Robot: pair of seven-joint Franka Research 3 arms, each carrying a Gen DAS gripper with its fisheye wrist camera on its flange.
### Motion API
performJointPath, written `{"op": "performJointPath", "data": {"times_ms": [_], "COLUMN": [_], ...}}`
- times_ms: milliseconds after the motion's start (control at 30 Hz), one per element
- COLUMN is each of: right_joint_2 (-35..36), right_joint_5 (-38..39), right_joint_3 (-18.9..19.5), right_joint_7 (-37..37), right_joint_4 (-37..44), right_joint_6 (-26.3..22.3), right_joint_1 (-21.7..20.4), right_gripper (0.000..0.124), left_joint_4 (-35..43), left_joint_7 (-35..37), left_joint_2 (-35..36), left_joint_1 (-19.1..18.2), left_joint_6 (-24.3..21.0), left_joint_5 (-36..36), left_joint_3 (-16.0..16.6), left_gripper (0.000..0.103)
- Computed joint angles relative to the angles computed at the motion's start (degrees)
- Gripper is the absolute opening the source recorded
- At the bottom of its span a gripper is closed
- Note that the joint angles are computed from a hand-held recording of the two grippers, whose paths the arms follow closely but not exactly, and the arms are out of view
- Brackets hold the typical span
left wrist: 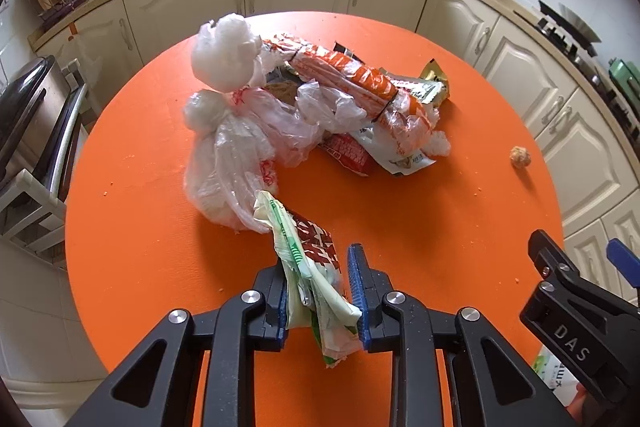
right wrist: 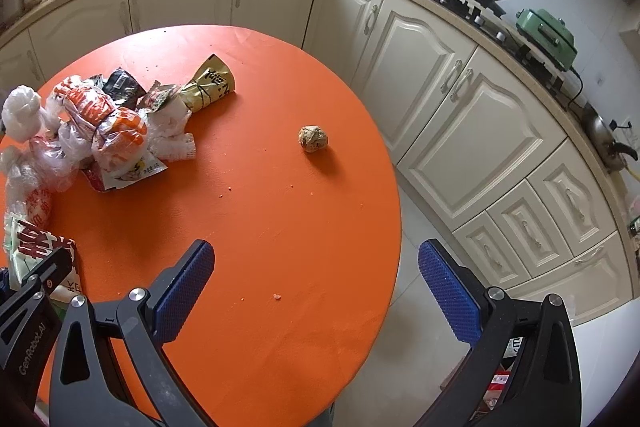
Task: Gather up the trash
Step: 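Grasp the clear plastic bag with the right tool while the left tool holds the wrapper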
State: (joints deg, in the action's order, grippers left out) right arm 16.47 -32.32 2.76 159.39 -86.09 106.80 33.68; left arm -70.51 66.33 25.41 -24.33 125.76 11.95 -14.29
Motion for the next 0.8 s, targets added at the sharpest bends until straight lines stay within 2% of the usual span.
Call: {"op": "performJointPath", "data": {"times_ms": [100,300,500,633,800], "right_joint_2": [0.46,2.38,5.83,7.47,11.03], "right_joint_5": [-0.47,-1.05,-0.63,0.31,4.64], "right_joint_3": [0.26,0.27,-0.36,-1.13,-1.64], "right_joint_7": [0.31,0.27,-1.32,-2.74,-5.81], "right_joint_4": [1.1,4.29,9.19,11.75,16.51], "right_joint_6": [-0.74,-1.61,-1.53,1.93,9.67], "right_joint_1": [0.75,2.54,4.26,4.54,3.4], "right_gripper": [0.103,0.103,0.103,0.103,0.103], "left_joint_4": [-7.24,-17.41,-22.24,-23.44,-21.33], "left_joint_7": [1.22,3.97,3.47,3.39,2.56], "left_joint_2": [-5.56,-13.68,-17.72,-18.84,-17.62], "left_joint_1": [1.69,5.94,7.84,8.61,9.43], "left_joint_6": [3.91,8.59,10.12,10.05,8.74], "left_joint_5": [-1.37,-6.37,-7.57,-8.09,-7.9], "left_joint_3": [-0.65,-1.02,-0.17,0.11,0.66], "left_gripper": [0.021,0.021,0.021,0.021,0.021]}}
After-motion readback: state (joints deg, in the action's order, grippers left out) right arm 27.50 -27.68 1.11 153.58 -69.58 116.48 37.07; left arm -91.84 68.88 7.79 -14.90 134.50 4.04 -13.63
